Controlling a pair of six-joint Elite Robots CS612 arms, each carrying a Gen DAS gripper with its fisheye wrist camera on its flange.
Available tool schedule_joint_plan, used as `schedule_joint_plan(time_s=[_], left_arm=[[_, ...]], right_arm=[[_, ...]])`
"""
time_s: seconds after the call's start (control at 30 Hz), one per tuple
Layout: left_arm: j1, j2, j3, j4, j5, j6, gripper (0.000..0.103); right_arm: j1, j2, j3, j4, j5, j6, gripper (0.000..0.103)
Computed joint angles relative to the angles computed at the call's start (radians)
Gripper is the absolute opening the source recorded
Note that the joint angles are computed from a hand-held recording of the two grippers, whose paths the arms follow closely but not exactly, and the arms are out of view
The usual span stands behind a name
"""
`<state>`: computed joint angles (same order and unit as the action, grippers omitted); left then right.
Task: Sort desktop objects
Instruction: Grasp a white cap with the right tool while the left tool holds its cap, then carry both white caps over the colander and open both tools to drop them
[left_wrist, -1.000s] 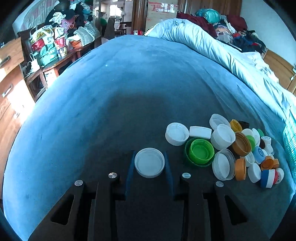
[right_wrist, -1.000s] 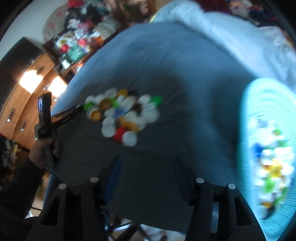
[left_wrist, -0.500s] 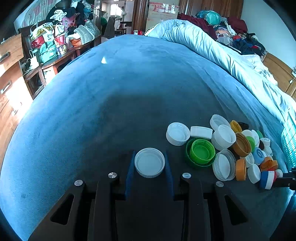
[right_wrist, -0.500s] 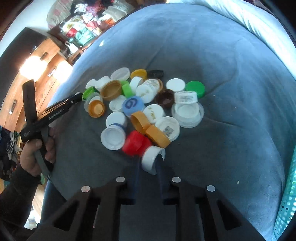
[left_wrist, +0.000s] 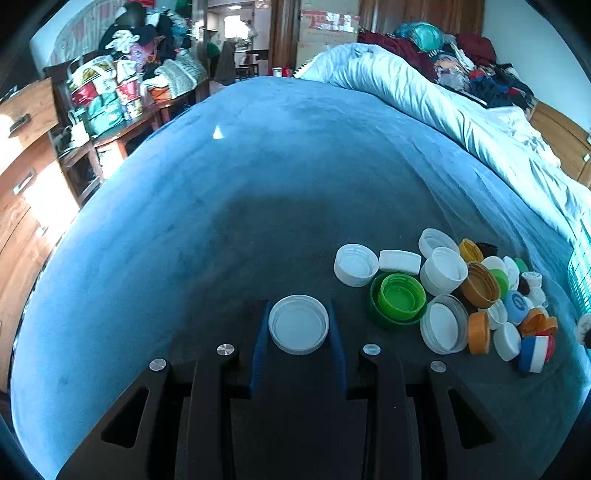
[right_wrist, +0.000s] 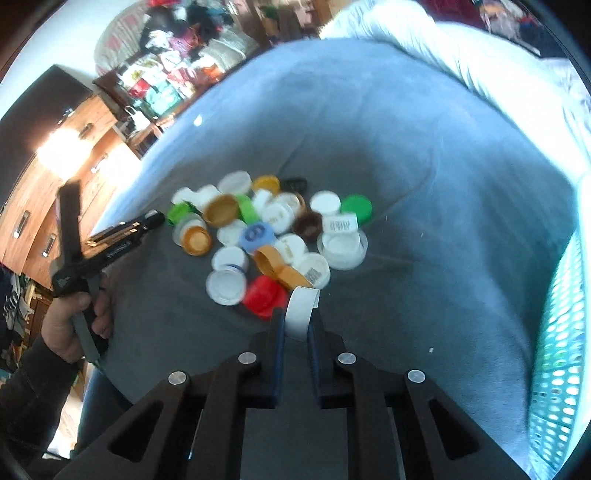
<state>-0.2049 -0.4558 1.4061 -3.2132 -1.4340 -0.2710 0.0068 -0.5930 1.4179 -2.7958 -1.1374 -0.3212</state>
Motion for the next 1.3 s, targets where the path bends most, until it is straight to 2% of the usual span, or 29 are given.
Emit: schedule_joint_plan(time_s=[0.23,0.37,0.57,0.87,1.3], left_arm=[[-0.017,-0.077,0.094,-0.097,-0.021,-0.048,0.026],[-0.043,-0.116,0.12,-0.106,0.01,-0.033,0.026],[-0.073,-0.16,0.147,-0.146,-0.027,-0.023,0.026],[-0.123,-0.194,0.147,-0.168,-0.081,0.04,0.026],[-0.219,-0.208,0.086,-0.126,-0.149,0.142,0.026]], right_arm=[[-0.015,-0.064,0.091,-0.105,0.003,0.015,0.013],[-0.024,-0.094,0.131,-0.168,-0.019,0.031,0.013],[-0.048,-0.128,0.184,-0.253,-0.023,0.06,0.013],[-0.096,-0.163,0.243,-0.382,-0.042,0.123,0.013],[-0.159,-0.194,0.289,-0.484,-0.067,0.192,0.013]])
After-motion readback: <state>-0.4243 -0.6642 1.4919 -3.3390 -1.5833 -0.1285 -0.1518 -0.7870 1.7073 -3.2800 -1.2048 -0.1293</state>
